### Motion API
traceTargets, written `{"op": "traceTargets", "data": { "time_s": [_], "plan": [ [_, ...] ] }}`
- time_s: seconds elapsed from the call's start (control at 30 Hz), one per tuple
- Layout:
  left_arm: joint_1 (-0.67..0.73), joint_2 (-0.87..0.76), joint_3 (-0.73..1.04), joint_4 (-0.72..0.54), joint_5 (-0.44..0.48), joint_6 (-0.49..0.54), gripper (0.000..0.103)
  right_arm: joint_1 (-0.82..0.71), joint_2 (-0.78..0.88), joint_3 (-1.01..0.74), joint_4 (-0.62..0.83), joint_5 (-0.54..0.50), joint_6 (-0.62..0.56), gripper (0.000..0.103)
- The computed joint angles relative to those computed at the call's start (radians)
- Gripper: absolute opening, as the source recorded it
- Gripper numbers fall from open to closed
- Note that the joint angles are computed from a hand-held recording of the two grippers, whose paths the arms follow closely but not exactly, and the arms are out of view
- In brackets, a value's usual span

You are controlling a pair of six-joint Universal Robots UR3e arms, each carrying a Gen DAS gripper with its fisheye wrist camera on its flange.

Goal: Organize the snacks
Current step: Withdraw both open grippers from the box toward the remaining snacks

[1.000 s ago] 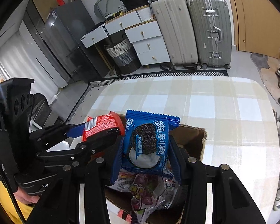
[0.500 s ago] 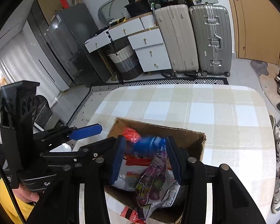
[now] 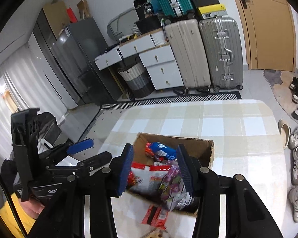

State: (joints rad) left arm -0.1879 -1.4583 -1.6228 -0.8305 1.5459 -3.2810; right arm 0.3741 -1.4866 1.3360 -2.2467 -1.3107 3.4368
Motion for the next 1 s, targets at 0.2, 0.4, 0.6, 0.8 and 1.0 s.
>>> {"op": "traceTargets", "data": {
  "time_s": [0.2, 0.4, 0.6, 0.8, 1.0],
  "plan": [
    [-0.093, 0.208, -0.127, -0.034, 0.12, -0.057, 0.084, 0.07, -0.133, 0.009, 0.054, -0.06, 0.03, 0.05],
    [-0.296, 0.357, -0.185, -0.086, 0.322, -0.185, 0.102, 0.198, -0.221, -0.031, 0.106, -0.175, 0.089, 0.074],
    [-0.666, 0.411, -0.248, -0.147, 0.638, -0.448, 0.102, 0.427, -0.281, -0.004, 0.032, -0.423, 0.142, 0.098],
    [-0.961, 0.396, -0.322, -0.287, 0.869, -0.798, 0.102, 0.718, -0.283, 0.138, -0.105, -0.769, 0.22, 0.102],
    [-1.146, 0.361, -0.358, -0.461, 0.994, -1.061, 0.102, 0.881, -0.266, 0.354, -0.231, -0.977, 0.321, 0.103]
  ]
}}
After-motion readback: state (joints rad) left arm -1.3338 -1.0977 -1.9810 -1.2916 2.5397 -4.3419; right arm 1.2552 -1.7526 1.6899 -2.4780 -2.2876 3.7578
